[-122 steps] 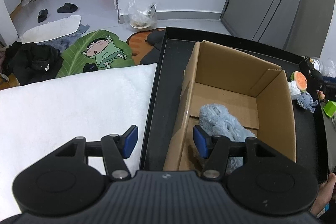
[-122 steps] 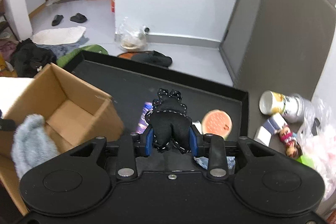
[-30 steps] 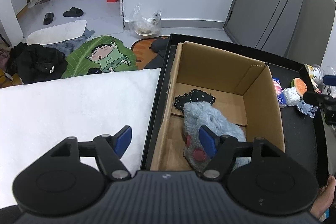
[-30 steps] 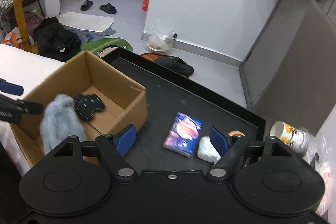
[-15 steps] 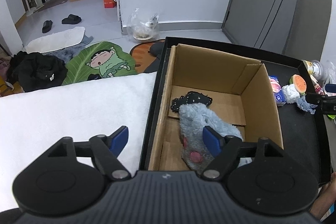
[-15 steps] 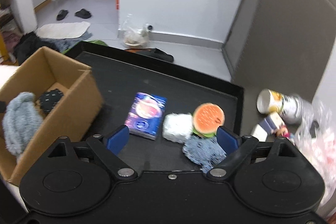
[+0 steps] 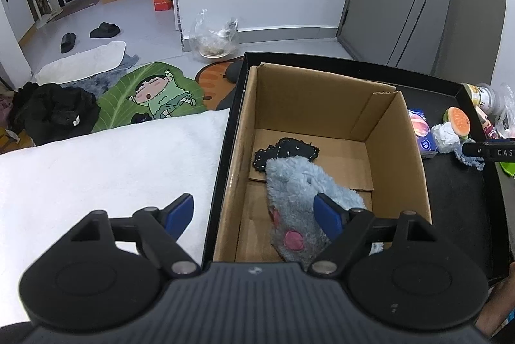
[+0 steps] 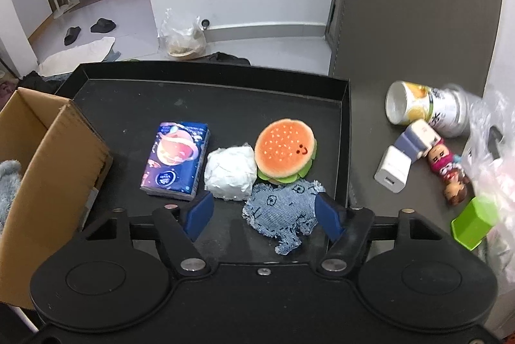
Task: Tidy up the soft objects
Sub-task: 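Move the right gripper back over the tray to the blue denim cloth, then grasp the blue denim cloth with the right gripper and lift it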
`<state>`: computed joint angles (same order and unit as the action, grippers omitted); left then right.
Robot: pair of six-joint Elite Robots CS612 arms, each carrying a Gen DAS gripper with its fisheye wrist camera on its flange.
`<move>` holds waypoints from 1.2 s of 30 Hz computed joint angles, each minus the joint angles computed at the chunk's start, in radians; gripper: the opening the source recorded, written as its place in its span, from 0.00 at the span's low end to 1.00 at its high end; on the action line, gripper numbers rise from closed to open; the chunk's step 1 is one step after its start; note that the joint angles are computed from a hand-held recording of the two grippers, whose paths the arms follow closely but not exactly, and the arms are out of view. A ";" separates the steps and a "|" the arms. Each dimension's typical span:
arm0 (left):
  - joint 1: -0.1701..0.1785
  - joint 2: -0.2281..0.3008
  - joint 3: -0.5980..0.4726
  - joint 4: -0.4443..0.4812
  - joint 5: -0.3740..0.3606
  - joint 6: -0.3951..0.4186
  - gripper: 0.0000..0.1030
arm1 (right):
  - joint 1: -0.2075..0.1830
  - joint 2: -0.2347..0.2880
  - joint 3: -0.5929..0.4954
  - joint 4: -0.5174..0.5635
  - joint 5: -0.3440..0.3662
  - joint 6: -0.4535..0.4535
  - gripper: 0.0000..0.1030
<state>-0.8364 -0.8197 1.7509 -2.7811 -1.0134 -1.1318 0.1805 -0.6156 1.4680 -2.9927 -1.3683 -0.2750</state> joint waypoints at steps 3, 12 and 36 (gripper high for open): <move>0.001 0.001 -0.004 0.006 -0.002 -0.001 0.78 | 0.002 0.010 -0.011 0.014 -0.021 -0.023 0.57; -0.001 0.005 -0.023 0.052 0.006 -0.006 0.78 | 0.008 0.040 -0.033 -0.021 -0.065 -0.088 0.57; -0.001 -0.004 -0.003 0.022 0.003 -0.011 0.78 | 0.050 -0.031 0.066 -0.057 -0.129 -0.196 0.18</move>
<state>-0.8374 -0.8241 1.7483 -2.7595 -1.0101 -1.1430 0.2308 -0.6464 1.5341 -3.0500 -1.4971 -0.4707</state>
